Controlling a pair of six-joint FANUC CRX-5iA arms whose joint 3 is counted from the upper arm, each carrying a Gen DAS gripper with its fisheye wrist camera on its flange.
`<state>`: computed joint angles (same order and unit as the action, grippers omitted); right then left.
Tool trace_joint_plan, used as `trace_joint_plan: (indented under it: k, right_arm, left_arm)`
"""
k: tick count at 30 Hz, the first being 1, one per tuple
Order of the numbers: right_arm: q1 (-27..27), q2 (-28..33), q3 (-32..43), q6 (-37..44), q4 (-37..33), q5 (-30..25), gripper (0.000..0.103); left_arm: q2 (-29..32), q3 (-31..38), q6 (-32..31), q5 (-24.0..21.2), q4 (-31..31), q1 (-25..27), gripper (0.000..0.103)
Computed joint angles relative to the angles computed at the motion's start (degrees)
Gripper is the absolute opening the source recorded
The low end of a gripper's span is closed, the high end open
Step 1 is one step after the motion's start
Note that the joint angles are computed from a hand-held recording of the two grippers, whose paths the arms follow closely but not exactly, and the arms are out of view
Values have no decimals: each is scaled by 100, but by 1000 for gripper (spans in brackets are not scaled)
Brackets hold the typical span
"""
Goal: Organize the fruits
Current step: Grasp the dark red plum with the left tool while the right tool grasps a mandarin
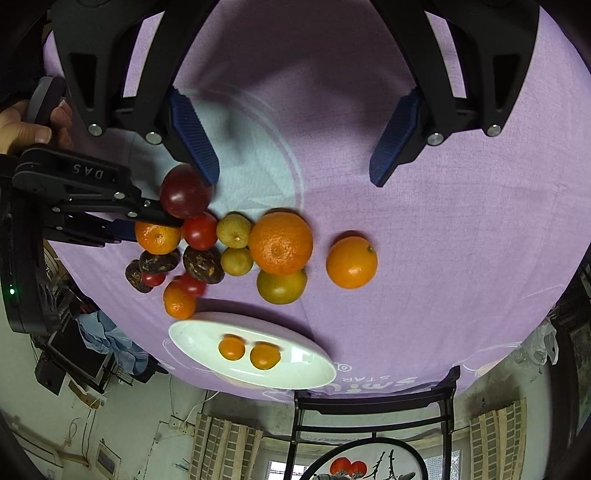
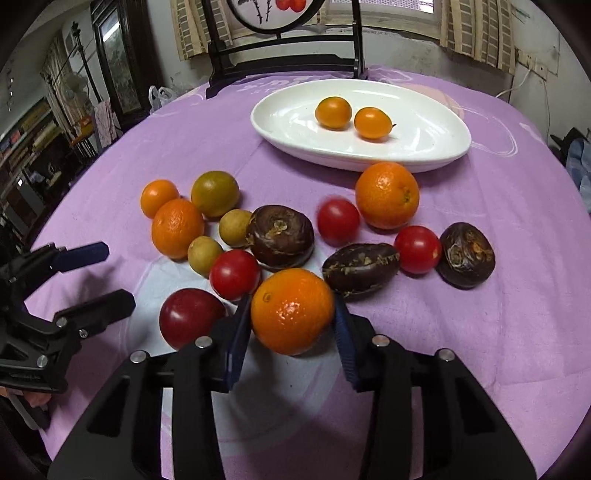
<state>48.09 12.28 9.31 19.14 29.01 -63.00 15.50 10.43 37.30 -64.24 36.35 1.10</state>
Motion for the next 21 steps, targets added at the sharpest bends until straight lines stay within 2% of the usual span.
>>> trace_joint_plan:
  k: [3,9,21]
  right_arm:
    - [53,-287,-349,-306,110,239,42]
    - [201,-657,-864,-781,465,325,42]
    - [449,-1370,-1873,-1772,1526,658,42]
  left_arm:
    - [-2,-4,-24,-22,23,-1,85]
    - [-174,-145,-168,-50,17,-91,85]
    - [-211,62,989,-9,-690,-637,84]
